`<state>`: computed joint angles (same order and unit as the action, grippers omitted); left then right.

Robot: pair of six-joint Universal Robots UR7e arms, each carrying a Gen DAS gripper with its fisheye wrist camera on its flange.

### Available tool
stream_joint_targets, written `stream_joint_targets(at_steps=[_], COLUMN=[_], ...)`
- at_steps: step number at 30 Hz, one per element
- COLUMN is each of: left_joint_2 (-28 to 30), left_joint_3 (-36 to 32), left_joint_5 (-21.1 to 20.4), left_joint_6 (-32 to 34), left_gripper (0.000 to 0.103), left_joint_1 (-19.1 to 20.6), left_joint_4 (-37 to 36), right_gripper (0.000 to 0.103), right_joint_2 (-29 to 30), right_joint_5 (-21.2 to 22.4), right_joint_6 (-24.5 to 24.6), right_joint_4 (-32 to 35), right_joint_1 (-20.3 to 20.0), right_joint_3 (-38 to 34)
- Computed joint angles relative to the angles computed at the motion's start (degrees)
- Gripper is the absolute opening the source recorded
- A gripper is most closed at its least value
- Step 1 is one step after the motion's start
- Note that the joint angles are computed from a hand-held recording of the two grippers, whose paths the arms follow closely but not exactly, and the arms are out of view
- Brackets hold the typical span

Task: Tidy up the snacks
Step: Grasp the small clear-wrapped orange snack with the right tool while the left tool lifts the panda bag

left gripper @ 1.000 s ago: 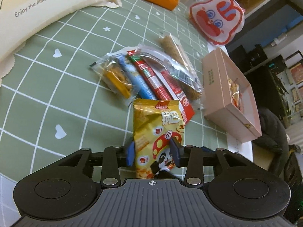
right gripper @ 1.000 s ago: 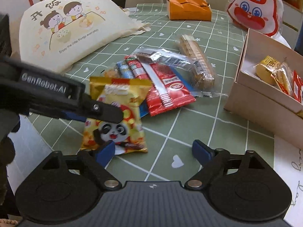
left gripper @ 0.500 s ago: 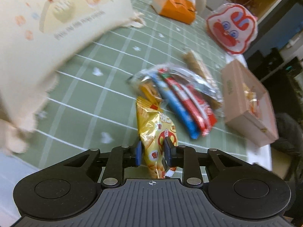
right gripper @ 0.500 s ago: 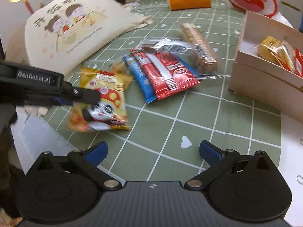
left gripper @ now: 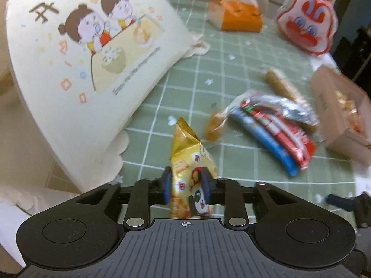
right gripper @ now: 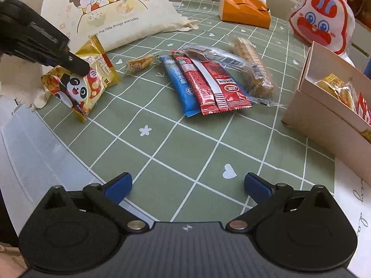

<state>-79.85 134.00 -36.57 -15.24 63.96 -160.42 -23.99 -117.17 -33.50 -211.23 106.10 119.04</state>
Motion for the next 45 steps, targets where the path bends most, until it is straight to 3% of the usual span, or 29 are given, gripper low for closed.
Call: stream_joint_targets(at_steps=[6,8,11,13,15,19,22,25,26,27,29,37,42,44,45], left_joint_2=[-1.56,-2.27,-3.06,-3.68,-4.73,-7.77,-8.89,-8.92,-8.96,-8.85,-8.18,-3.39,-0.87,0.00,0.25], left_joint_3=[-0.19,-0.04,0.91,1.45,1.83,3.41,4.31,5.03,5.11,5.06,4.72,3.14,2.16,1.70,1.56], left_joint_5=[-7.81,-11.66,-17.19,-18.58,-18.87,-15.86,-13.45,-11.39,-11.59,-12.12,-13.12,-16.98,-18.32,-18.52,-18.76], left_joint_6=[0.02,-0.36,0.28,1.19,1.84,0.67,-1.11,-1.61,-1.81,-1.94,-1.69,0.41,0.87,0.82,0.76], left_gripper=[0.042,0.044,0.043,0.041,0.039,0.039,0.039,0.037,0.035,0.034,0.033,0.030,0.029,0.029,0.029], left_joint_1=[5.14,7.26,9.95,10.38,10.33,8.71,6.97,5.19,4.87,4.66,4.14,0.60,-0.51,-0.72,-0.67], left_joint_4=[-4.60,-6.48,-10.56,-10.97,-9.80,-5.99,-3.62,-2.77,-2.47,-2.14,-1.56,0.74,1.65,1.73,1.73], right_gripper=[0.102,0.097,0.094,0.093,0.086,0.060,0.056,0.045,0.039,0.025,0.025,0.023,0.024,0.031,0.042], right_joint_2=[0.21,-0.16,0.54,1.19,1.55,4.70,9.22,12.19,12.09,11.19,8.09,-3.31,-6.54,-6.80,-7.16], right_joint_5=[0.60,1.11,2.06,3.46,5.00,6.41,5.01,2.36,2.43,2.76,5.03,4.62,-0.57,-1.92,-2.00], right_joint_6=[-0.99,-1.46,-5.45,-8.82,-10.62,-12.21,-12.23,-9.99,-9.86,-8.67,-5.39,-0.46,-0.60,-0.25,0.23], right_joint_4=[0.68,2.41,0.10,-2.10,0.68,11.63,16.55,20.06,19.62,21.59,25.46,20.13,12.32,10.90,10.35], right_joint_1=[-0.14,-0.01,1.24,2.36,3.47,5.29,5.88,5.97,6.00,5.92,5.13,1.42,-0.32,-0.79,-1.13], right_joint_3=[-0.84,-1.79,-4.20,-6.33,-9.67,-18.95,-26.00,-30.43,-30.22,-29.75,-27.02,-10.19,-2.02,-0.34,0.59])
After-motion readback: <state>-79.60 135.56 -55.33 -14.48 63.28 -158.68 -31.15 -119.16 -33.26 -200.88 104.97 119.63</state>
